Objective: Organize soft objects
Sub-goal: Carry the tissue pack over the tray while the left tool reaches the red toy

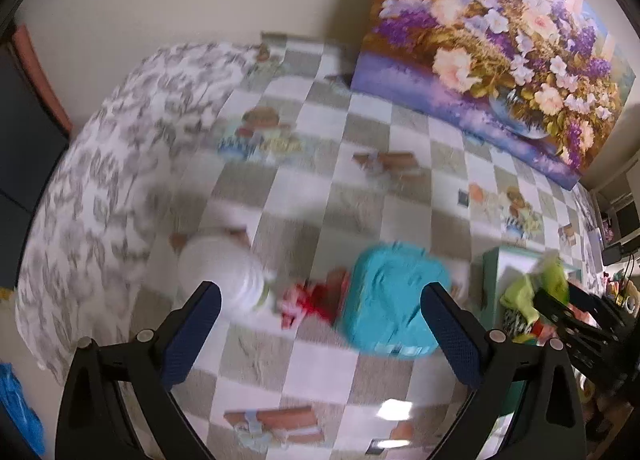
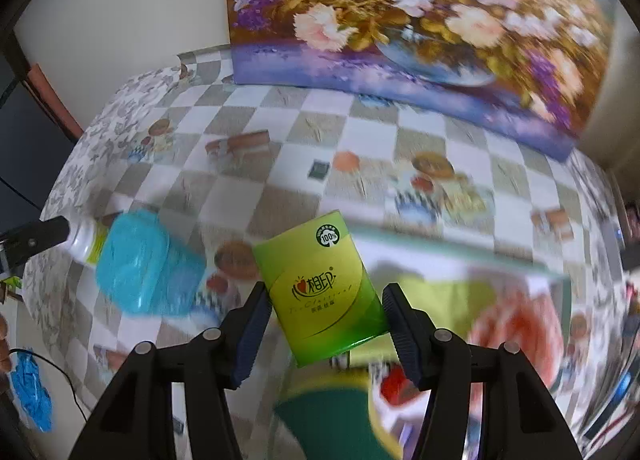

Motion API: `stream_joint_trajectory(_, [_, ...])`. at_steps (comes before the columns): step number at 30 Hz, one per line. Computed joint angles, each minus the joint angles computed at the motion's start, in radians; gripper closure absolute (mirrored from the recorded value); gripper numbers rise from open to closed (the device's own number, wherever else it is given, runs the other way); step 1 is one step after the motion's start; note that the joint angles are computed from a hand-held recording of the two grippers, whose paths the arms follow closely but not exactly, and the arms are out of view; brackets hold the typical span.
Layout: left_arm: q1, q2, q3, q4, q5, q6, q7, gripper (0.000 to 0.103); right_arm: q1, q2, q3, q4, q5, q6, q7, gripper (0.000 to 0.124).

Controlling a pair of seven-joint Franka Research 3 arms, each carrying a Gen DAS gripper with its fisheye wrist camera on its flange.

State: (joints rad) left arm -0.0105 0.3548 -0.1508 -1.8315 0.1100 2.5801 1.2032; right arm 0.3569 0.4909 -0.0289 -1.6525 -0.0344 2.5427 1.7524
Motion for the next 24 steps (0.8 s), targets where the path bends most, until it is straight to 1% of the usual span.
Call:
stream_joint_trajectory(2, [-0.001,-0.017,0.007,-0.051,0.007,0.023,-0.020,0.003,0.013,-0.053,-0.013,-0.093,-0.015,0.040,0.034,0.064])
stream_joint_trajectory(3, [-0.003,-0.022,0.013,-0.074,0.014,0.032,-0.034,0.004,0.013,-0.066,-0.014,-0.116,-0.020,0.048,0.041,0.064])
stream_joint_trajectory(5, [0.002,-0.018,0.012,-0.100,0.011,0.037,-0.042,0.011,0.013,-0.102,-0.016,-0.177,-0.026,0.069,0.065,0.064])
stream_joint_trajectory(6, [0.008,-0.011,0.009,-0.108,0.000,0.039,-0.044,0.019,0.008,-0.115,-0.013,-0.197,-0.024,0.073,0.071,0.064])
stream_joint_trajectory(9, [0.034,0.012,-0.009,-0.124,-0.060,0.069,-0.044,0.021,0.003,-0.156,-0.007,-0.253,-0.031,0.096,0.083,0.064])
stream_joint_trajectory(10, [0.044,0.015,-0.014,-0.136,-0.084,0.094,-0.049,0.025,0.001,-0.171,-0.005,-0.273,-0.033,0.111,0.088,0.064])
stream_joint_trajectory(13, [0.053,0.032,-0.010,-0.151,-0.123,0.148,-0.109,0.030,-0.015,-0.200,0.009,-0.308,-0.014,0.140,0.087,0.064])
stream_joint_trajectory(16, [0.052,0.058,-0.002,-0.140,-0.124,0.179,-0.165,0.030,-0.010,-0.208,0.001,-0.315,-0.040,0.148,0.111,0.064])
stream_joint_trajectory(20, [0.071,0.099,-0.021,-0.111,-0.150,0.191,-0.198,0.030,-0.016,-0.206,0.006,-0.312,-0.046,0.144,0.112,0.064])
stream_joint_trajectory(21, [0.070,0.109,-0.021,-0.099,-0.147,0.187,-0.206,0.031,-0.016,-0.204,0.005,-0.310,-0.049,0.139,0.115,0.064])
stream_joint_trajectory(22, [0.068,0.117,-0.021,-0.094,-0.147,0.193,-0.218,0.035,-0.016,-0.203,0.004,-0.309,-0.051,0.134,0.117,0.064])
stream_joint_trajectory(24, [0.088,0.134,-0.041,-0.082,-0.172,0.202,-0.221,0.036,-0.018,-0.202,0.004,-0.311,-0.054,0.128,0.120,0.064])
